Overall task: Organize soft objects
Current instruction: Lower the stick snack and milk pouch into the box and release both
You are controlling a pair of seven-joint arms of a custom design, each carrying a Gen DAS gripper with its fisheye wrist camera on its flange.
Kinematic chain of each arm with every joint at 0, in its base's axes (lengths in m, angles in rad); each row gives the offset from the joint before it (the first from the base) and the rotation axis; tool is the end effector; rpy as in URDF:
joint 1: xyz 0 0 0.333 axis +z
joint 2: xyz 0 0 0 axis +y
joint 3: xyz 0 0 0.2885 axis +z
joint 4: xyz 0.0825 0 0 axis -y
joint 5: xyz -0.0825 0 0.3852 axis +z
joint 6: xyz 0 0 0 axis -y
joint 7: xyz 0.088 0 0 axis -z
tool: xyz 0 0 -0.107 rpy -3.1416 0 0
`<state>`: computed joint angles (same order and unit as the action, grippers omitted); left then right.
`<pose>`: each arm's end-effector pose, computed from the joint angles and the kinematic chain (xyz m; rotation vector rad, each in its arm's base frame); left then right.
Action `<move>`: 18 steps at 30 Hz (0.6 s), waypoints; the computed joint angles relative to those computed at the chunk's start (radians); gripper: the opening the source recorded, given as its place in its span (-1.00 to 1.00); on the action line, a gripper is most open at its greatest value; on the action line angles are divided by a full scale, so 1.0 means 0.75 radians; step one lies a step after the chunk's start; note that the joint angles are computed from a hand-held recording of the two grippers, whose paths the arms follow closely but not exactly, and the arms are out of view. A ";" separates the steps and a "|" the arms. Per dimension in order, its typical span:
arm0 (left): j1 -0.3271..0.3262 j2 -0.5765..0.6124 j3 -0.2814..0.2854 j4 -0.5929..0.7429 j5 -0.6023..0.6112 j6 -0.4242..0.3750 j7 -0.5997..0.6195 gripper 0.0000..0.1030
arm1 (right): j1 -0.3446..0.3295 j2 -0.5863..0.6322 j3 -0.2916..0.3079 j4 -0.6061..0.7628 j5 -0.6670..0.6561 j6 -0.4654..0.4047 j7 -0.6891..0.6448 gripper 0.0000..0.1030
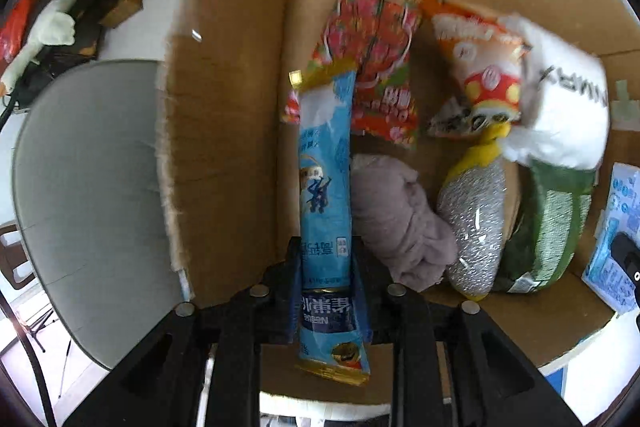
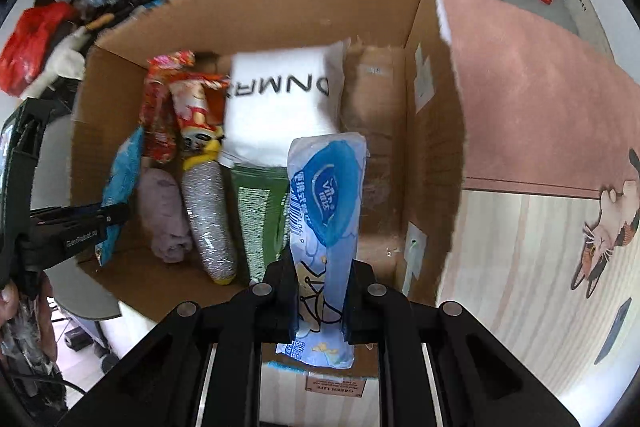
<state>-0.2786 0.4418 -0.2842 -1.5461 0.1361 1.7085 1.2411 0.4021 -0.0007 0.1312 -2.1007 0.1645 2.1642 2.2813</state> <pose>0.5570 -0.3127 0.3598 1.8533 -2.4093 -0.3801 0.4715 0.2859 0.3976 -1.8527 2.4224 0.1938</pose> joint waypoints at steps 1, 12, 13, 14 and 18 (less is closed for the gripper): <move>0.007 0.004 -0.001 0.000 -0.020 0.000 -0.005 -0.40 | 0.000 0.021 0.000 0.016 -0.005 -0.013 0.000 -0.65; 0.039 -0.123 -0.017 -0.134 -0.121 0.131 0.010 0.45 | 0.002 0.030 0.015 0.052 -0.033 -0.054 0.056 0.55; 0.040 -0.143 -0.017 -0.154 -0.131 0.144 0.007 0.49 | 0.004 0.026 0.015 0.054 -0.040 -0.057 0.063 0.66; 0.041 -0.167 -0.018 -0.177 -0.140 0.157 0.004 0.50 | 0.007 0.017 0.016 0.053 -0.054 -0.058 0.075 0.70; 0.018 -0.238 -0.026 -0.213 -0.156 0.194 -0.025 0.52 | 0.020 -0.014 0.018 0.044 -0.085 -0.060 0.126 0.78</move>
